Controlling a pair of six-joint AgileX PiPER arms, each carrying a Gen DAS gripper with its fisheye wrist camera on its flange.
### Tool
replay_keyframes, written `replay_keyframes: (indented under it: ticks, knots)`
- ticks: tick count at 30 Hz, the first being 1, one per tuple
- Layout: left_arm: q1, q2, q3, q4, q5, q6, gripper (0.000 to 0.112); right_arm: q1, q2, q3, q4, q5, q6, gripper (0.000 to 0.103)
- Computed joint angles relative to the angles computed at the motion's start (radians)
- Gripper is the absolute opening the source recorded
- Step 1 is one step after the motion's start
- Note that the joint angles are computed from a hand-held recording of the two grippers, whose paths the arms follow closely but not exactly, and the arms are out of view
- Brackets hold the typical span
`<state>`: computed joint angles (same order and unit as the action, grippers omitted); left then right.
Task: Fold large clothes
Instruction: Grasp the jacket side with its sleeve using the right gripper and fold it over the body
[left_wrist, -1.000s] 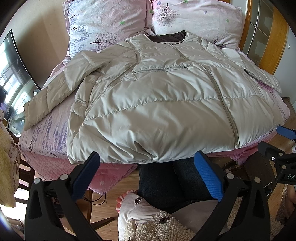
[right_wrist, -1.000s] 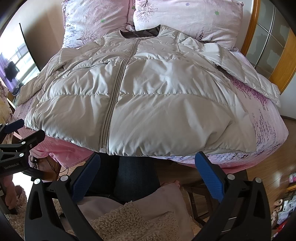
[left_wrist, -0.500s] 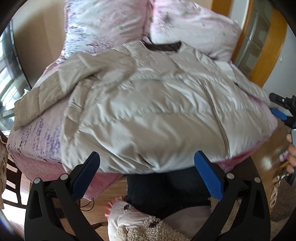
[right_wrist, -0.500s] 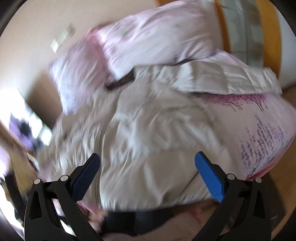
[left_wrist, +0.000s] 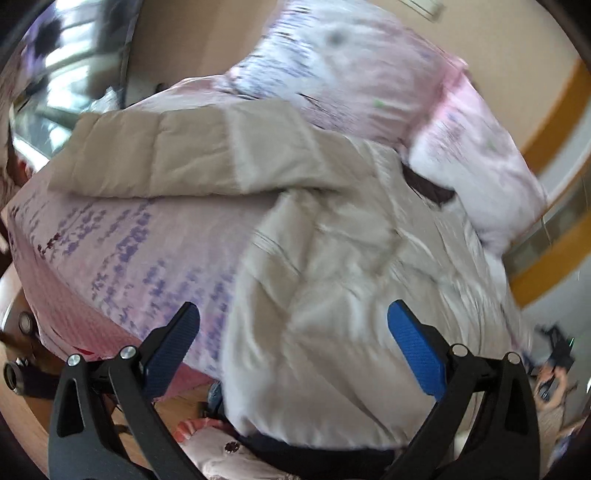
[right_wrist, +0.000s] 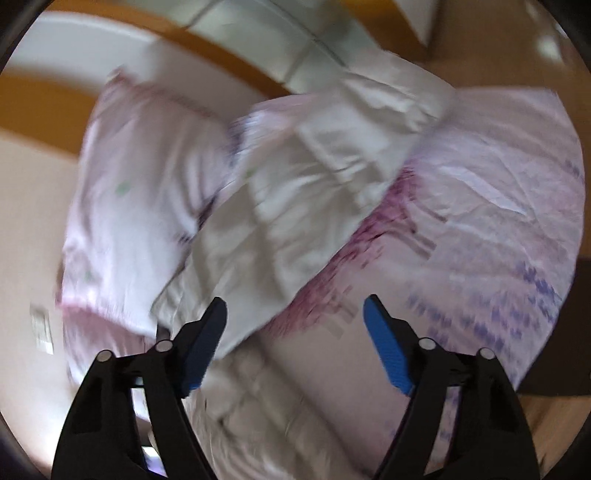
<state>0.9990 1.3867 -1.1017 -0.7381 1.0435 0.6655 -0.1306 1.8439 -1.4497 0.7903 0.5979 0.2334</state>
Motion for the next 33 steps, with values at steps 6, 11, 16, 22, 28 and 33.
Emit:
replay_keyframes:
  ticks: [6,11,16,22,28,33]
  knots:
    - [0.077,0.073,-0.006,-0.167,-0.081,0.121,0.101,-0.049,0.14,-0.133,-0.063,0.01,0.143,0.064]
    - [0.066,0.182,-0.101,-0.137,-0.078,0.053,0.101,-0.072,0.186,-0.184,-0.126,0.002,0.219,0.048]
    - [0.083,0.286,-0.164,-0.192,-0.025,0.025,0.101,-0.068,0.234,-0.255,-0.245,0.019,0.342,0.026]
    - [0.086,0.31,-0.184,-0.211,-0.065,0.038,0.101,0.002,0.252,-0.361,-0.563,0.054,0.525,0.008]
    - [0.108,0.342,-0.208,-0.24,-0.056,0.049,0.101,0.088,0.238,-0.489,-0.848,0.102,0.663,0.006]
    - [0.12,0.362,-0.227,-0.246,-0.06,0.051,0.101,0.191,0.257,-0.671,-1.037,0.191,0.676,0.006]
